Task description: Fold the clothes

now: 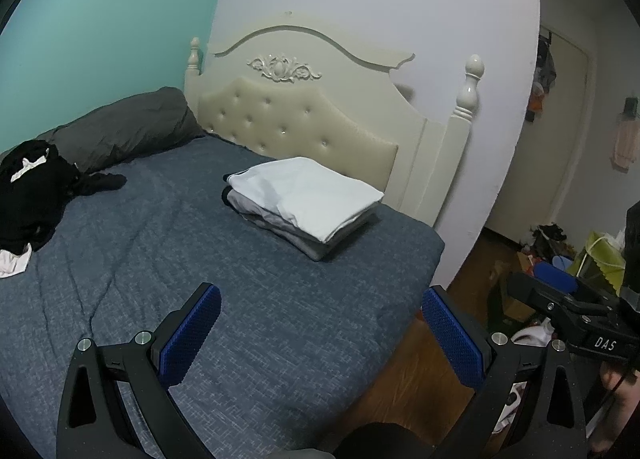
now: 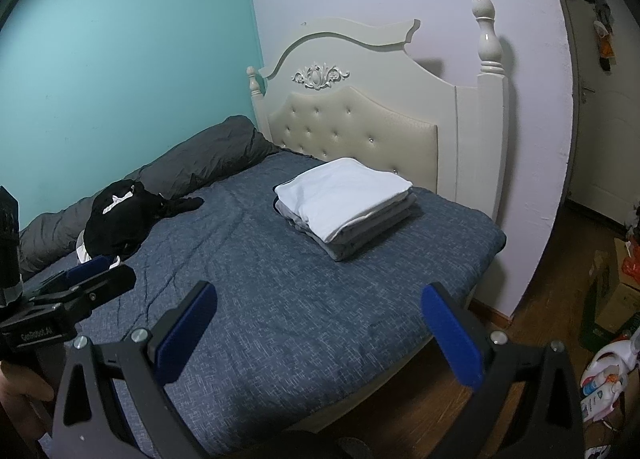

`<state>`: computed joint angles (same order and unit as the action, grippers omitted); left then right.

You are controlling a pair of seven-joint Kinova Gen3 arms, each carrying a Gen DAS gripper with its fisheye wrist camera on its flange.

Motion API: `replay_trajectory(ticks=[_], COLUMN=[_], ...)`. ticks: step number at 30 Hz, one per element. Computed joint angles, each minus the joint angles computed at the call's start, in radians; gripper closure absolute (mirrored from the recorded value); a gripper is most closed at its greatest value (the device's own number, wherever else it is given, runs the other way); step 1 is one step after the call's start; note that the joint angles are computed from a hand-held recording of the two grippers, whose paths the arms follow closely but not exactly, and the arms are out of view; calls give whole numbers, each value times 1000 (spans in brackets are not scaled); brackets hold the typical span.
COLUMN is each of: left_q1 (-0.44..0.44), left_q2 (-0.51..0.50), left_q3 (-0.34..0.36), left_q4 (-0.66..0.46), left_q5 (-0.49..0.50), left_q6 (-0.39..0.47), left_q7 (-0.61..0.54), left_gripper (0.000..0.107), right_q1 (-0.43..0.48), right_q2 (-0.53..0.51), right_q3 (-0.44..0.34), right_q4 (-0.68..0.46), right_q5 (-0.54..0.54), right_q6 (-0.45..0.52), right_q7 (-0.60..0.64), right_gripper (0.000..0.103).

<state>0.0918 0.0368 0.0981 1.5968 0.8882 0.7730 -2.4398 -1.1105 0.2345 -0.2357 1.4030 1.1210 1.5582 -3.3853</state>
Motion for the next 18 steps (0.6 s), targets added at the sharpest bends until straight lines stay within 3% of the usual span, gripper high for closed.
replay_trajectory(ticks=[18], left_q1=[0], left_q2=[1], left_q3=[-2], left_q4=[3], left_q5=[-22], left_q6=[-7], left_q7=[19], left_gripper=[5], right_q1=[4], right_q2=[-2], right_q3=[0], right_q4=[4], right_q5=[-7], right_q6=[-9], right_q7=[-5], right_gripper=[0])
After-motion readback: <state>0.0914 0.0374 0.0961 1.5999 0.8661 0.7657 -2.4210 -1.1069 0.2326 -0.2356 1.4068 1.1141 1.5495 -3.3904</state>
